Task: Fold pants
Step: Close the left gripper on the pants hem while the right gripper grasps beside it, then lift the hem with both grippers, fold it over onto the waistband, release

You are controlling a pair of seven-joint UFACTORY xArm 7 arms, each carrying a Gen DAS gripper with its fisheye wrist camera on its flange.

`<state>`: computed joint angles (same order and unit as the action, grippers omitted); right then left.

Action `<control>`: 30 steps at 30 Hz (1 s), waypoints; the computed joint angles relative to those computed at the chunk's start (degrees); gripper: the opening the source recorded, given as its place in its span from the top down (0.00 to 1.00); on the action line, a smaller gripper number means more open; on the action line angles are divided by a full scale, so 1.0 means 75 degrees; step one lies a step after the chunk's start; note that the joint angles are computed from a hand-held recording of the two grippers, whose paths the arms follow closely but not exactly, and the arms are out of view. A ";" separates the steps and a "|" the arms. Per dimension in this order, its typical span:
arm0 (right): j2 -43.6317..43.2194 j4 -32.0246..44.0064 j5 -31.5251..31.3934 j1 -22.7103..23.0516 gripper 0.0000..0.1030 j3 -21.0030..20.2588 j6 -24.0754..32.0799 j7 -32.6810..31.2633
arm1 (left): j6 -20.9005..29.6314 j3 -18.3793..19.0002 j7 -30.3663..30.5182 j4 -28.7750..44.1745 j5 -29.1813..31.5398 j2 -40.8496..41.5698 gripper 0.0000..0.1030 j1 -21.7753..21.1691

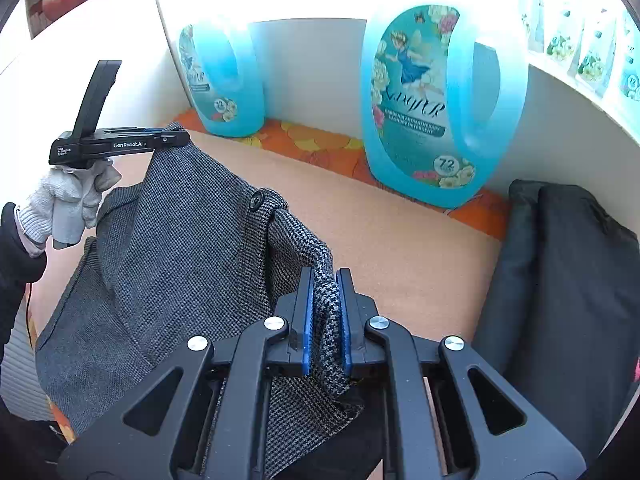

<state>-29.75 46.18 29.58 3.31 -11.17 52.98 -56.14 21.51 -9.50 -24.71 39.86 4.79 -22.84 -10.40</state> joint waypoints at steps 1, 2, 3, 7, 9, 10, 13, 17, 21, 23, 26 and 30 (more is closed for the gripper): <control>-0.0168 0.0022 0.0005 -0.0022 0.89 -0.0034 0.0121 0.0018 | -0.0028 0.0046 0.0014 -0.0046 -0.0074 -0.0151 0.68 -0.0051; -0.0354 0.0005 0.0014 -0.0025 0.89 -0.0035 0.0208 0.0055 | -0.0035 0.0093 0.0062 -0.0103 -0.0138 -0.0344 0.68 -0.0104; -0.0541 -0.0016 0.0001 -0.0033 0.89 -0.0062 0.0291 0.0069 | 0.0012 0.0135 0.0143 -0.0197 -0.0191 -0.0613 0.68 -0.0164; -0.1323 -0.0214 -0.0111 -0.0027 0.89 -0.0185 0.0606 0.0131 | 0.0162 0.0043 0.0207 -0.0578 -0.0276 -0.1557 0.68 -0.0221; -0.1792 -0.0411 -0.0220 -0.0035 0.89 -0.0210 0.0736 0.0174 | 0.0297 0.0114 0.0296 -0.0876 -0.0392 -0.2203 0.68 -0.0347; -0.2064 -0.0546 -0.0301 -0.0046 0.89 -0.0199 0.0771 0.0194 | 0.0330 0.0131 0.0333 -0.1018 -0.0449 -0.2472 0.68 -0.0401; -0.2895 -0.0896 -0.0587 -0.0066 0.89 -0.0312 0.1014 0.0161 | 0.0545 0.0131 0.0378 -0.1490 -0.0600 -0.3405 0.68 -0.0532; -0.4210 -0.1540 -0.1038 -0.0140 0.89 -0.0314 0.1377 0.0161 | 0.1206 0.0106 0.0405 -0.2141 -0.0758 -0.4945 0.68 -0.0719; -0.5619 -0.2118 -0.1499 -0.0267 0.89 -0.0488 0.2065 0.0215 | 0.2197 -0.0094 0.0299 -0.2829 -0.0885 -0.6763 0.68 -0.0986; -0.6418 -0.2463 -0.1739 -0.0390 0.89 -0.0580 0.2405 0.0161 | 0.2782 -0.0191 0.0160 -0.3195 -0.1011 -0.7707 0.68 -0.1183; -0.7597 -0.2990 -0.2139 -0.0633 0.89 -0.0739 0.3037 0.0094 | 0.3758 -0.0403 -0.0197 -0.3699 -0.1312 -0.9065 0.68 -0.1583; -0.8942 -0.3626 -0.2691 -0.1106 0.89 -0.1068 0.3916 0.0055 | 0.5260 -0.0906 -0.0858 -0.4212 -0.1785 -1.0767 0.69 -0.2254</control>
<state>-96.81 18.99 9.40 -4.99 -19.19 82.34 -55.73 60.96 -16.29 -31.15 8.27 -8.60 -103.59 -27.30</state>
